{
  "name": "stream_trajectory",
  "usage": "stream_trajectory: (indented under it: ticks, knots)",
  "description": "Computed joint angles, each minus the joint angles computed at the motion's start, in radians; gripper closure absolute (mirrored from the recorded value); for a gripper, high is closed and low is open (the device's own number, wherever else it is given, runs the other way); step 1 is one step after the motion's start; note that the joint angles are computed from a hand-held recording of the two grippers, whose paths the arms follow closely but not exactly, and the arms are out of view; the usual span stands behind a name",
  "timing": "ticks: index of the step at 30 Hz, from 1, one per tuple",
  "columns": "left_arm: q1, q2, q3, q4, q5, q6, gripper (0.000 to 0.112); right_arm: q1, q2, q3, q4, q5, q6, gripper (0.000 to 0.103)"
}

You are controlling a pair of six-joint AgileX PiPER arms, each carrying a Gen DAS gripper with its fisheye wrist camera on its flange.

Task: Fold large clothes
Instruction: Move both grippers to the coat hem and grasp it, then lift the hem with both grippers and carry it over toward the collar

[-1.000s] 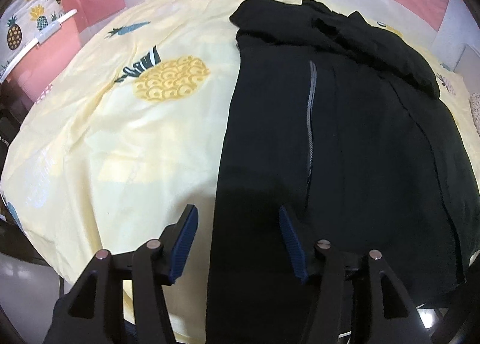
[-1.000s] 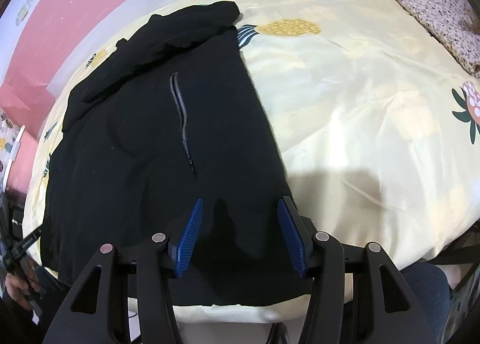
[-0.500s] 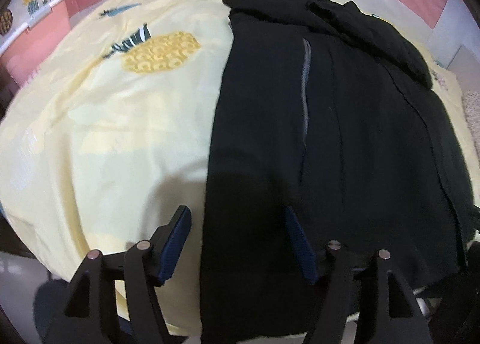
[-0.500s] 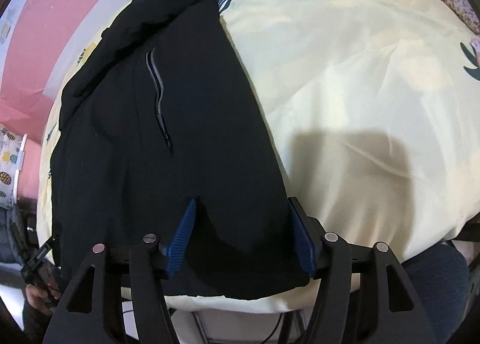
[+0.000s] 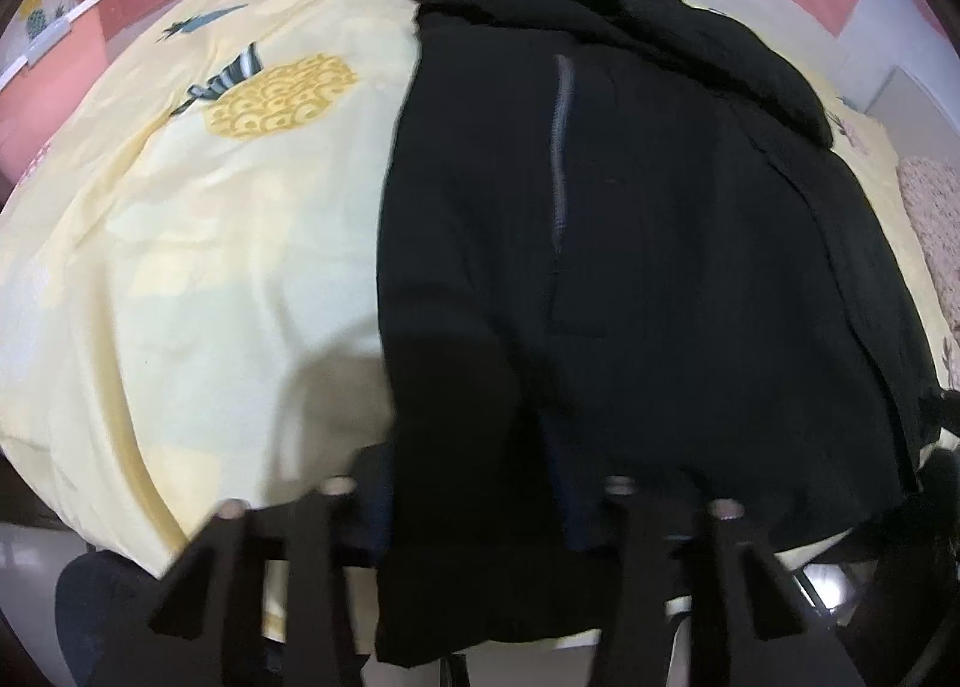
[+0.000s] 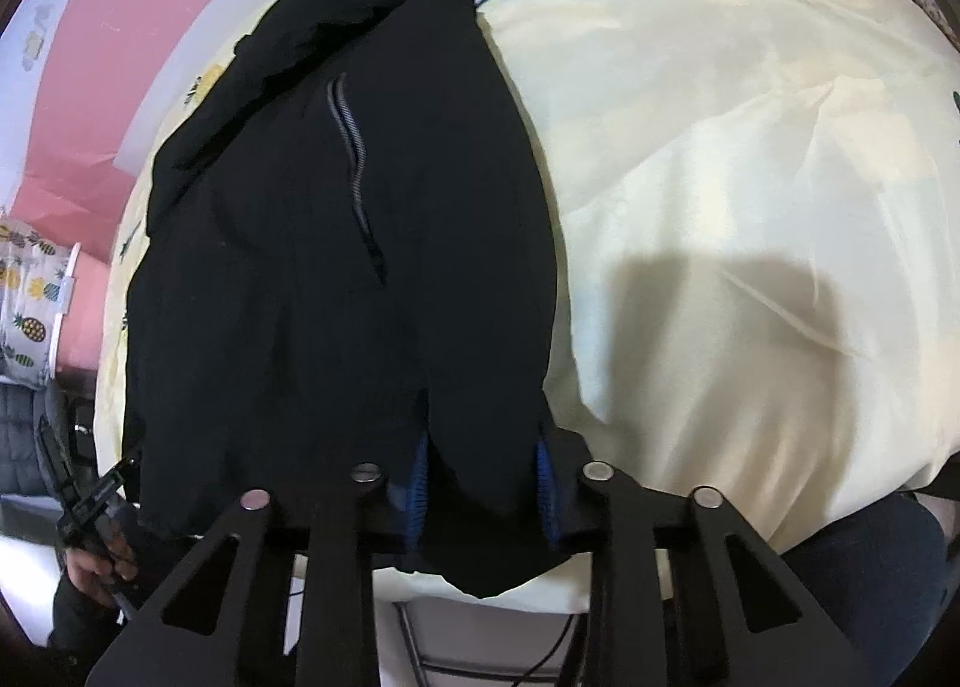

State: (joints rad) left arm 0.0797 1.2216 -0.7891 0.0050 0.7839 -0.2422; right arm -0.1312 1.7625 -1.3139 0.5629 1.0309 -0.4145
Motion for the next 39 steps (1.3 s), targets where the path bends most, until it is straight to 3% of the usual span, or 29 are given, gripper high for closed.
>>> stream_trajectory:
  ticks: [2,3,13,23,30,39]
  knots:
    - [-0.009,-0.006,-0.018,0.011,0.019,-0.016,0.094,0.0,-0.01,0.002,0.012,0.003,-0.006,0.078]
    - [-0.002,-0.011,-0.028,0.009,0.028,-0.019,0.095,-0.005,-0.017,0.005,0.022,0.007,-0.016,0.078]
    - [0.175,-0.08,-0.088,-0.184,0.058,0.154,0.097,-0.06,-0.054,-0.004,0.127,0.049,-0.103,0.08]
    - [0.262,-0.108,-0.144,-0.336,0.046,0.256,0.097,-0.078,-0.073,-0.054,0.223,0.072,-0.133,0.081]
    - [0.329,-0.075,-0.231,-0.462,0.045,0.333,0.097,-0.089,-0.06,-0.157,0.294,0.101,-0.139,0.081]
    - [0.333,0.052,-0.425,-0.537,0.018,0.361,0.097,-0.044,0.056,-0.422,0.306,0.114,-0.065,0.081]
